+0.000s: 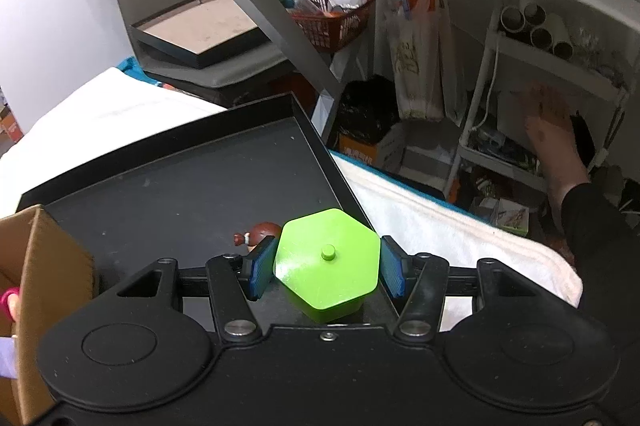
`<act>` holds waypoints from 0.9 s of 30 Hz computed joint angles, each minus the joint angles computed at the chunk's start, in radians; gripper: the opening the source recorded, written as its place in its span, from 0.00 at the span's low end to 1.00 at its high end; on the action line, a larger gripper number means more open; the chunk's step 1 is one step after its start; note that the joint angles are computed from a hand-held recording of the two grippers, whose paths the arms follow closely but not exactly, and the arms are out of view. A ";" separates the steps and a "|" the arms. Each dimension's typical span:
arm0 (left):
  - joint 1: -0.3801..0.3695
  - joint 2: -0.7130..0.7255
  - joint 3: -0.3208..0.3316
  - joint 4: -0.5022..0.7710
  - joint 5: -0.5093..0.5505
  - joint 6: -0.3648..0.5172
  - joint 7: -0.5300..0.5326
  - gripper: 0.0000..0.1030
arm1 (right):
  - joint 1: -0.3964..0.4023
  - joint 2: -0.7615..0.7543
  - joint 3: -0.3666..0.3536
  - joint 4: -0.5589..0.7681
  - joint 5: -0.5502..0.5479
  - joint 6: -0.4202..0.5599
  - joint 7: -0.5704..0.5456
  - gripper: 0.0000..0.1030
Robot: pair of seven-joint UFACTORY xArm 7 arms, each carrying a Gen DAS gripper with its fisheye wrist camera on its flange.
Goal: Organize rigid objects
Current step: 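Carry the green hexagonal box with the right tool into the box and release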
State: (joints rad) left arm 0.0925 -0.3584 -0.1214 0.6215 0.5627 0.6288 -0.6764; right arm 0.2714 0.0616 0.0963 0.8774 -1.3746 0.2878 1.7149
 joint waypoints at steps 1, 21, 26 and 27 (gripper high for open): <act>-0.002 -0.006 0.008 -0.004 -0.008 -0.001 0.010 0.67 | 0.002 -0.007 0.002 -0.003 -0.005 0.002 0.004 0.52; 0.045 -0.065 0.051 -0.065 -0.123 -0.054 0.134 0.67 | 0.016 -0.081 0.058 -0.019 0.110 -0.009 -0.073 0.52; 0.057 -0.081 0.061 -0.084 -0.154 -0.066 0.166 0.67 | 0.032 -0.081 0.075 -0.005 0.122 0.005 -0.063 0.52; 0.060 -0.084 0.063 -0.088 -0.159 -0.070 0.174 0.67 | 0.036 -0.082 0.078 -0.003 0.122 0.006 -0.063 0.52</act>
State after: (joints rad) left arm 0.1528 -0.4425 -0.0582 0.5334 0.4036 0.5590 -0.5026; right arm 0.3078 -0.0201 0.1741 0.8748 -1.2531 0.2941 1.6520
